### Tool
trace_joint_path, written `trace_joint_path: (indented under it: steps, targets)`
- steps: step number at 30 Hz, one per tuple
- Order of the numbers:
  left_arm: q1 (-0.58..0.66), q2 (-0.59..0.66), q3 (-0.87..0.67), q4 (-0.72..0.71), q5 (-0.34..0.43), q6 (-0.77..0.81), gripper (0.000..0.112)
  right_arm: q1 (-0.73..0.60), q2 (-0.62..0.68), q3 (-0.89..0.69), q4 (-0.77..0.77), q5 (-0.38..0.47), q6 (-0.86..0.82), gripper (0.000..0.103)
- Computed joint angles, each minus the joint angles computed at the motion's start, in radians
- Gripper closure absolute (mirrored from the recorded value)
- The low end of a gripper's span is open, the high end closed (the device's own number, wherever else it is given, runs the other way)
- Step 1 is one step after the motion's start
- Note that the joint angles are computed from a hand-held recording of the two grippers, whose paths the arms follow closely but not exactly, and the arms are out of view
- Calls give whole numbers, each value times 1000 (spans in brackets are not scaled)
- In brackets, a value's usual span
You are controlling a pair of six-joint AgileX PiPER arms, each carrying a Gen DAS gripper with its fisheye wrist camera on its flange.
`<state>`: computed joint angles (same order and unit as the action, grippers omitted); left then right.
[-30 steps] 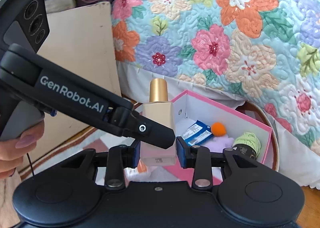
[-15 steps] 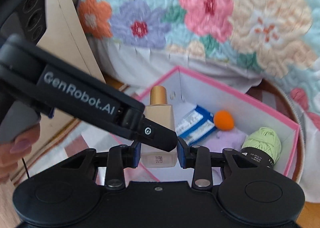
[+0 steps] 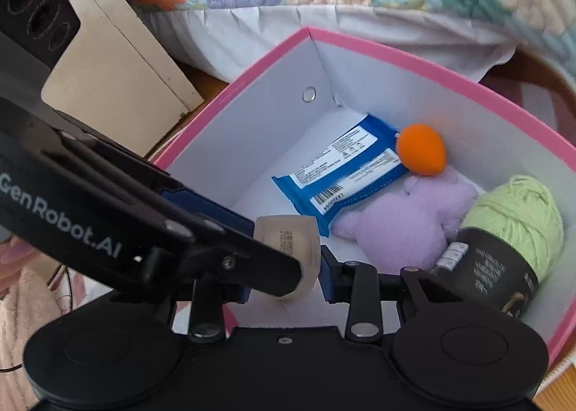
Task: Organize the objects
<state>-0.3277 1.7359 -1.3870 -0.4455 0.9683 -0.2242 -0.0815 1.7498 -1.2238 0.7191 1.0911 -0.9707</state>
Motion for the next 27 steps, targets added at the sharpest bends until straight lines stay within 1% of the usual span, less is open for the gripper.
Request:
trace_joint_path:
  steps: [2, 4, 7, 11, 14, 16, 17, 19, 22, 25, 27]
  targets:
    - [6, 11, 1, -1, -19, 5, 68, -8, 39, -31, 15, 12, 16, 63]
    - [29, 19, 15, -36, -32, 20, 67, -18, 63, -45, 33, 15, 14, 63]
    - [64, 19, 42, -99, -46, 71, 68, -22, 59, -23, 54, -10, 8, 63]
    - [83, 11, 77, -127, -74, 115, 67, 8, 31, 12, 51, -71, 15, 63]
    - [107, -6, 105, -164, -82, 157, 66, 74, -15, 25, -27, -140, 42, 63]
    - [133, -5, 121, -242, -74, 204, 65, 128, -62, 29, -137, -186, 77, 63]
    - [144, -2, 131, -283, -70, 239, 65, 147, -78, 23, -188, -193, 97, 63]
    - [161, -7, 155, -361, -69, 295, 64, 165, -104, 9, -267, -186, 138, 63]
    - [165, -23, 191, -447, -81, 372, 64, 160, -140, 5, -310, -176, 142, 63]
    - [155, -2, 176, -464, -61, 390, 66, 167, -144, -10, -359, -164, 156, 63]
    - [142, 2, 166, -431, -65, 387, 67, 188, -130, -14, -404, -175, 186, 63]
